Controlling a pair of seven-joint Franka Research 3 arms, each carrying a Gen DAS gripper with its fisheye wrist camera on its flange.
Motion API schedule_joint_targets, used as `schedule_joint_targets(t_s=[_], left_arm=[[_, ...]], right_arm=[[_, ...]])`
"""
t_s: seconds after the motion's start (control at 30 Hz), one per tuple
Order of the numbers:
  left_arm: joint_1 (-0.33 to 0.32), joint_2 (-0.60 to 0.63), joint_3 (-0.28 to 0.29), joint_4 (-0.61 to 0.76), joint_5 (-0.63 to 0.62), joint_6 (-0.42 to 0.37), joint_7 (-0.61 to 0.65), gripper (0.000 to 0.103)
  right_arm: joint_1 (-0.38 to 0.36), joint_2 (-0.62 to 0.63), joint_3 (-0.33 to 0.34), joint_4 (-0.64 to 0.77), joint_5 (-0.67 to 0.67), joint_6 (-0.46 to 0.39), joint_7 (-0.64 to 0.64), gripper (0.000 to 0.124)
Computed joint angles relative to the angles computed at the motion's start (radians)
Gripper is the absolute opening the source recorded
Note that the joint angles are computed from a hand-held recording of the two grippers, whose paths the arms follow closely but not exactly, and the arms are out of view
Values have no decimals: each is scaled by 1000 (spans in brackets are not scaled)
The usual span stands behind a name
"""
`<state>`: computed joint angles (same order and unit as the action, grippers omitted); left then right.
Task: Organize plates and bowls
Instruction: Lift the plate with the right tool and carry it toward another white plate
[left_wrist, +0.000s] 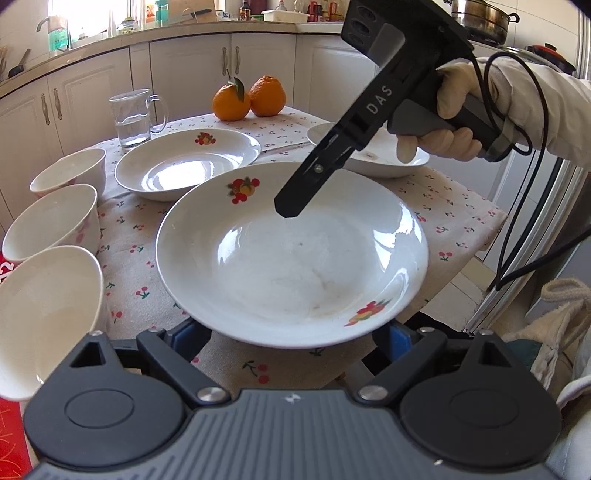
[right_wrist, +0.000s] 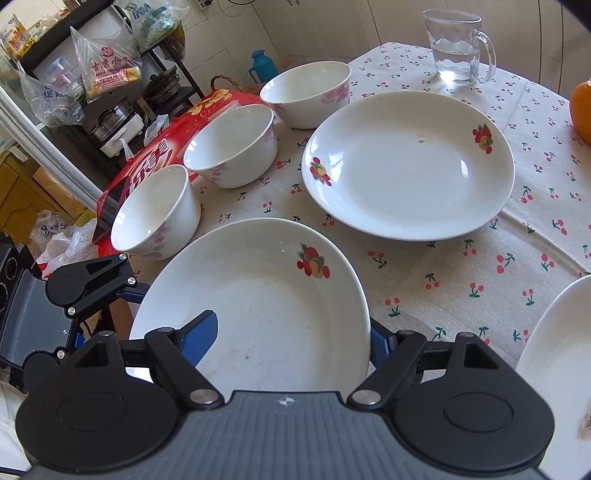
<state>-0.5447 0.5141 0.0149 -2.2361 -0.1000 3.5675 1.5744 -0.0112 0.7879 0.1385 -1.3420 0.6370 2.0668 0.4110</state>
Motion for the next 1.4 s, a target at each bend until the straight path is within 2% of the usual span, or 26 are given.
schedule_joint_targets(t_s=[0.43, 0.83, 1.17, 1.4], left_arm=[[7, 18, -11, 103, 74, -56, 16, 93], [35, 111, -36, 310, 228, -163, -54, 93], [144, 236, -156, 532, 409, -283, -119, 93], [199, 325, -238, 675, 467, -361, -115, 93]], right_arm=[[-55, -33, -6, -29, 51, 34, -31, 86], [-113, -20, -16, 13, 81, 50, -47, 86], [-158, 37, -22, 94, 79, 74, -25, 86], [-182, 82, -12, 156, 79, 92, -6, 86]])
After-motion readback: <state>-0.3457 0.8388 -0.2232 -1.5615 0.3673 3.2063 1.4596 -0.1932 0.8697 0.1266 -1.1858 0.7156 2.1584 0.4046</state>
